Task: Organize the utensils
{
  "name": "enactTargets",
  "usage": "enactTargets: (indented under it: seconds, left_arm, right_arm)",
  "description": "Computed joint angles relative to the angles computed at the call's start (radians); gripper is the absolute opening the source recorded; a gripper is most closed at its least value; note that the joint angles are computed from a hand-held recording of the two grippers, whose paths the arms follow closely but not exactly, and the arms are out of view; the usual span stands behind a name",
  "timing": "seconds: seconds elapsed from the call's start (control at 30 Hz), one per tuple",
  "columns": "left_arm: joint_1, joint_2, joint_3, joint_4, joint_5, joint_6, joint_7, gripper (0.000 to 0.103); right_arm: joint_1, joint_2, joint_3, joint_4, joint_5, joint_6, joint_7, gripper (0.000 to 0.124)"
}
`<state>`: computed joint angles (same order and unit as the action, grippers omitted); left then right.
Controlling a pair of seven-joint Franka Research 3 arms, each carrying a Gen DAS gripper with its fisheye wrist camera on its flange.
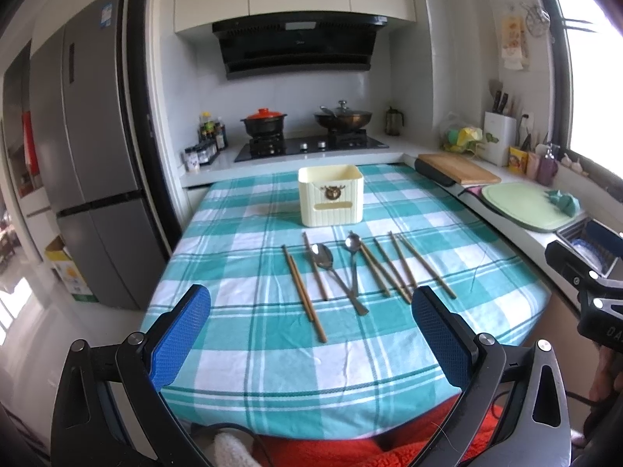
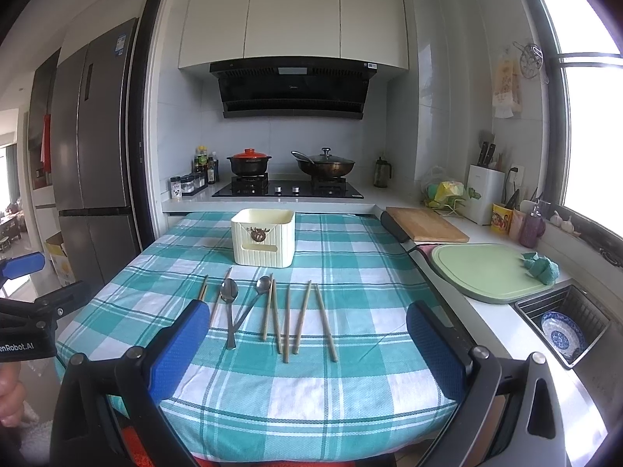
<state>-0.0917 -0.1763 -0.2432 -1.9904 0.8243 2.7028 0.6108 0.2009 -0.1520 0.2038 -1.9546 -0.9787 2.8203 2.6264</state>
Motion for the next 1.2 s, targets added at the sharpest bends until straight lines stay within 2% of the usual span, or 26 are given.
enactTargets:
  seconds: [0.2, 0.4, 0.53, 0.7, 0.87, 1.03, 1.2]
  left_arm:
    - [-0.008, 0.022, 0.014, 0.018, -0.059, -0.009, 0.053, 0.103]
    - [-0.009, 0.06, 0.022, 0.056, -0.062, -0.034, 0.075, 0.103]
    - [-0.011, 0.101, 0.051, 0.073, -0.142, 0.001, 0.151, 0.103]
    - [-0.002, 0.217, 0.082, 0.168, -0.255, -0.044, 0.225, 0.103]
    - [0.003, 0.39, 0.104, 0.322, -0.383, -0.107, 0.32, 0.103]
    - [-0.009, 0.525, 0.128, 0.447, -0.412, -0.14, 0.344, 0.103]
    - [-0.037, 0.667, 0.159, 0.619, -0.407, -0.223, 0.353, 0.103]
  right_arm:
    - [0.005, 0.02, -0.006, 0.016, 0.004, -0.002, 0.004, 0.103]
    - [0.024, 0.062, -0.026, 0.055, 0.004, -0.013, 0.001, 0.103]
    - [0.043, 0.097, -0.054, 0.084, 0.027, -0.012, -0.022, 0.103]
    - [0.061, 0.155, -0.103, 0.118, 0.112, 0.014, -0.108, 0.103]
    - [0.077, 0.218, -0.15, 0.157, 0.176, 0.022, -0.172, 0.103]
    - [0.094, 0.296, -0.191, 0.196, 0.296, 0.056, -0.317, 0.103]
    - [0.101, 0.393, -0.207, 0.264, 0.457, 0.049, -0.489, 0.103]
